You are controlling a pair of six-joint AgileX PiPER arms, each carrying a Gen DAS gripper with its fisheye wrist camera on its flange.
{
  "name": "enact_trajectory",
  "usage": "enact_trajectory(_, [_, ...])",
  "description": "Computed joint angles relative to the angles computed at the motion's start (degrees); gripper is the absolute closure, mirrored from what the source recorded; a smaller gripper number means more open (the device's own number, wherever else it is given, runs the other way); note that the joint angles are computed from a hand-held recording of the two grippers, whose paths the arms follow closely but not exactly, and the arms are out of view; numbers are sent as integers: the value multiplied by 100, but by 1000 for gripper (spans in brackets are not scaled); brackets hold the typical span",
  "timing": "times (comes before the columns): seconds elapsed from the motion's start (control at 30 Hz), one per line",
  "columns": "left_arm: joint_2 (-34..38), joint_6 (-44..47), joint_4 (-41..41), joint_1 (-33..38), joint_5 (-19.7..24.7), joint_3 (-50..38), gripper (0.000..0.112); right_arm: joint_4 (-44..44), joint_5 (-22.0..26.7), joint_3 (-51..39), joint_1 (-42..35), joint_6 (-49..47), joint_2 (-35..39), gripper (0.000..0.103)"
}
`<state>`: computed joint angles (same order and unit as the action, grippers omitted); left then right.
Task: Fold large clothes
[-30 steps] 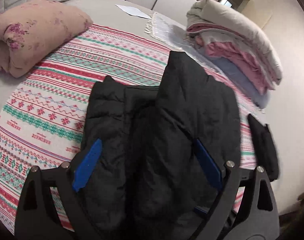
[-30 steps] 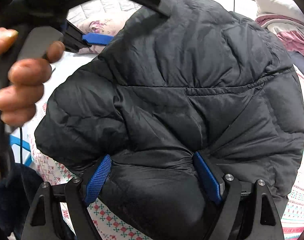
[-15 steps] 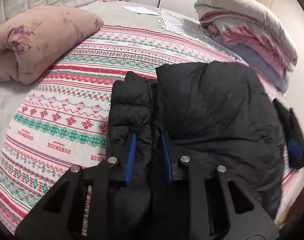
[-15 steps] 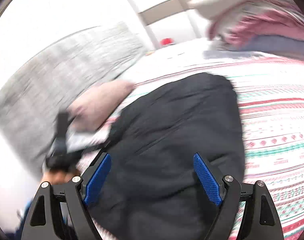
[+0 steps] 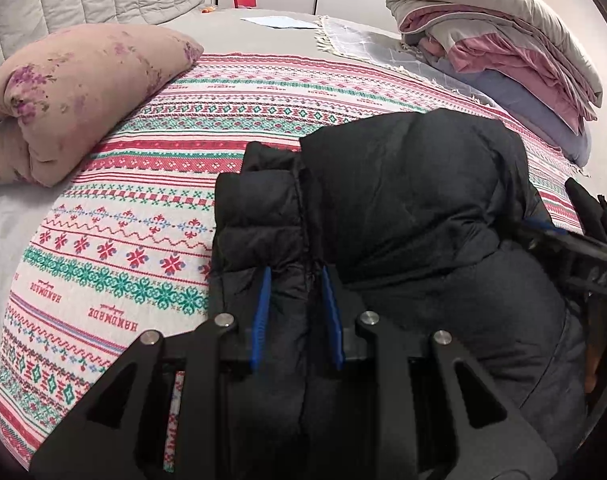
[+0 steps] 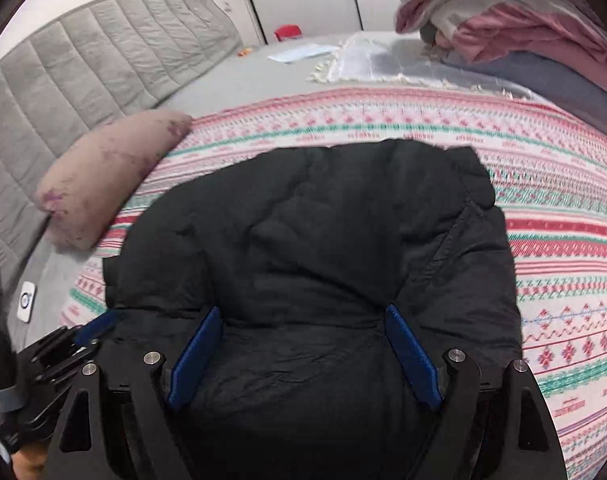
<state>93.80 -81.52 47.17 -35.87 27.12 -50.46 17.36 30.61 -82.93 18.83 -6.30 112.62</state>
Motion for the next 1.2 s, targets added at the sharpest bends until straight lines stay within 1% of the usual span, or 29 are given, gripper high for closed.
enact_trajectory(0.1, [86,-25,28,-45,96,-76,83,-523,-63,91,163,488,8,17])
enact_trajectory(0.17, [167,39,-20,-95,232,-191,83,-574,-93,134,187,544,20,17])
enact_trajectory(0.27, [198,323,-183,-140,403,-327,83,-187,-381,371,107,180,-101,17])
enact_trajectory(0.33, [94,653,-438,-50,332,-314,83,219,-553,672,29,-191,-357,17])
enact_trajectory(0.4, [-173,1077,-963,139,151,-162,82,536,-561,854,-63,-402,-570,17])
enact_trajectory(0.47, [-546,1643,-1690,344,-17,40,77,1016,-419,1040,-227,-647,-868,17])
enact_trajectory(0.5, [-756,1906,-2014,418,-85,163,67,1231,-286,1118,-334,-751,-1032,17])
enact_trajectory(0.53, [-954,2165,-2323,478,-101,268,51,1546,-113,1249,-509,-963,-1260,17])
enact_trajectory(0.57, [-1186,2456,-2656,539,-93,389,45,1709,-17,1297,-611,-1092,-1358,17])
enact_trajectory(0.6, [-1422,2693,-2915,583,-139,529,41,1906,108,1385,-772,-1250,-1501,17])
enact_trajectory(0.67, [-1870,3143,-3383,669,-245,792,40,2121,325,1591,-1150,-1440,-1746,17])
enact_trajectory(0.73, [-2089,3380,-3652,708,-278,914,33,2224,523,1688,-1440,-1585,-1798,17])
enact_trajectory(0.8, [-2070,3799,-4142,738,-272,972,32,2238,720,1703,-1687,-1578,-1736,17])
enact_trajectory(0.87, [-1935,4389,-4827,780,-184,966,32,2397,985,1724,-1972,-1529,-1645,17])
enact_trajectory(0.93, [-1908,4495,-5100,694,-172,992,32,2895,1449,1705,-2320,-1723,-1505,17])
enact_trajectory(1.0, [-1964,4191,-4956,499,-178,1044,32,3248,1799,1741,-2584,-1943,-1450,17])
enact_trajectory(1.07, [-2009,3752,-4611,266,-122,1061,32,3301,1874,1836,-2713,-2050,-1527,17])
enact_trajectory(1.1, [-2049,3681,-4553,217,-88,1086,32,3244,1877,1905,-2767,-2100,-1606,17])
enact_trajectory(1.2, [-2152,3683,-4701,179,-75,1223,29,3243,2081,1990,-2950,-2281,-1668,17])
